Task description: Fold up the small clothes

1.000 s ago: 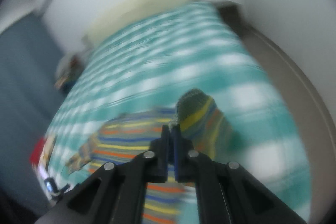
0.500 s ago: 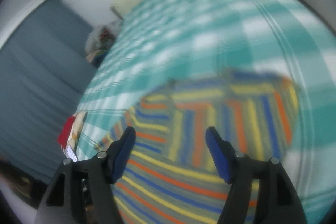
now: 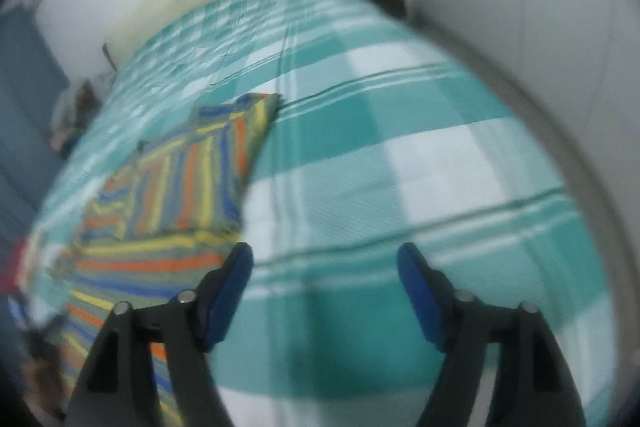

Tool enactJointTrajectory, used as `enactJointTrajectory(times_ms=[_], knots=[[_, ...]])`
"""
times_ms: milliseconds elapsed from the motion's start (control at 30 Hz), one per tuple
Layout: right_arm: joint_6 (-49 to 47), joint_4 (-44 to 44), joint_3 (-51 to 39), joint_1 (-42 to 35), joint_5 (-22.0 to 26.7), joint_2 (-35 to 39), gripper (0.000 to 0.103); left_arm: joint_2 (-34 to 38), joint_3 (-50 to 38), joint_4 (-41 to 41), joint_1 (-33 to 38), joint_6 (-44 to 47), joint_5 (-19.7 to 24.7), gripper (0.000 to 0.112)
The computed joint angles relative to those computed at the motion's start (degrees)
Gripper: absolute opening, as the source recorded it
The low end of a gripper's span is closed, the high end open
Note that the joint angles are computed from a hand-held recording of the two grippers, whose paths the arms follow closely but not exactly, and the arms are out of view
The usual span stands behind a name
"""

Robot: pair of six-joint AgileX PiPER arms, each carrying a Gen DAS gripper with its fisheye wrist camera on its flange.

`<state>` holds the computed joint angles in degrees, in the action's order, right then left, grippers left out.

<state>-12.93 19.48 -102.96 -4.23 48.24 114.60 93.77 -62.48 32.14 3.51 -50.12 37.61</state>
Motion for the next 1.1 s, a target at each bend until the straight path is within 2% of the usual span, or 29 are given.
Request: enactJointTrajectory(times_ms=[100,200,233,300,367,433,500,567,633,700,767,800,833,867,900,1000,1033,1100], knots=[[0.0,-4.7,9.2,1.4,-8.6,-3.4,0.075,-0.4,0.2,-2.4,0.8,2.8,-0.7,0.103],[-0.5,-7.0,14.6,2.1,-14.2,-3.9,0.076,-1.3,0.9,-4.6,1.5,5.3,-1.6,0.103],[0.2,-8.3,15.4,2.7,-15.3,-4.1,0.080,-1.7,1.0,-5.9,1.9,6.8,-1.7,0.103],[-1.3,-7.4,14.4,2.7,-14.6,-3.2,0.088,-3.1,1.0,-10.5,3.4,11.3,-2.1,0.101],[-1.9,-7.2,14.1,2.8,-14.6,-2.5,0.089,-5.8,1.3,-15.7,6.1,15.8,-3.1,0.101],[-1.4,-8.1,15.1,3.3,-15.9,-2.8,0.091,-8.7,0.2,-22.8,11.7,21.7,-4.1,0.101],[-1.2,-8.5,15.5,3.5,-16.4,-2.9,0.092,-8.7,-3.0,-33.9,18.8,30.9,-3.7,0.101],[-0.8,-8.7,15.6,3.8,-16.4,-2.9,0.093,-3.5,-11.1,-45.4,25.6,41.2,3.0,0.101],[0.5,-10.2,15.7,4.2,-16.6,-3.0,0.093,6.6,-22.6,-52.4,29.7,48.9,11.8,0.099],[1.6,-11.8,15.9,4.6,-16.9,-3.0,0.093,14.4,-32.5,-51.4,30.3,48.9,18.4,0.084],[2.1,-12.5,16.2,4.8,-17.3,-3.2,0.093,19.9,-38.3,-53.2,30.5,49.7,21.9,0.060],[1.9,-12.3,16.2,4.7,-17.2,-3.2,0.093,21.9,-40.0,-55.0,30.6,50.4,22.8,0.055],[2.0,-12.4,16.3,4.8,-17.3,-3.3,0.093,22.7,-40.5,-56.3,30.5,50.9,22.5,0.041],[2.1,-12.5,16.3,4.8,-17.4,-3.2,0.093,23.3,-41.2,-57.0,29.9,51.4,21.3,0.011],[2.1,-12.5,16.3,4.8,-17.4,-3.2,0.093,23.1,-41.3,-56.7,29.5,51.2,20.4,0.004],[2.2,-12.7,16.2,4.8,-17.4,-3.1,0.094,21.7,-45.0,-54.1,26.7,48.8,18.5,0.004],[2.2,-12.7,16.2,4.8,-17.4,-3.1,0.094,21.9,-47.9,-52.9,25.5,48.1,19.5,0.004],[2.2,-12.7,16.1,4.8,-17.4,-3.1,0.094,24.4,-58.8,-49.9,21.3,46.9,24.6,0.004]])
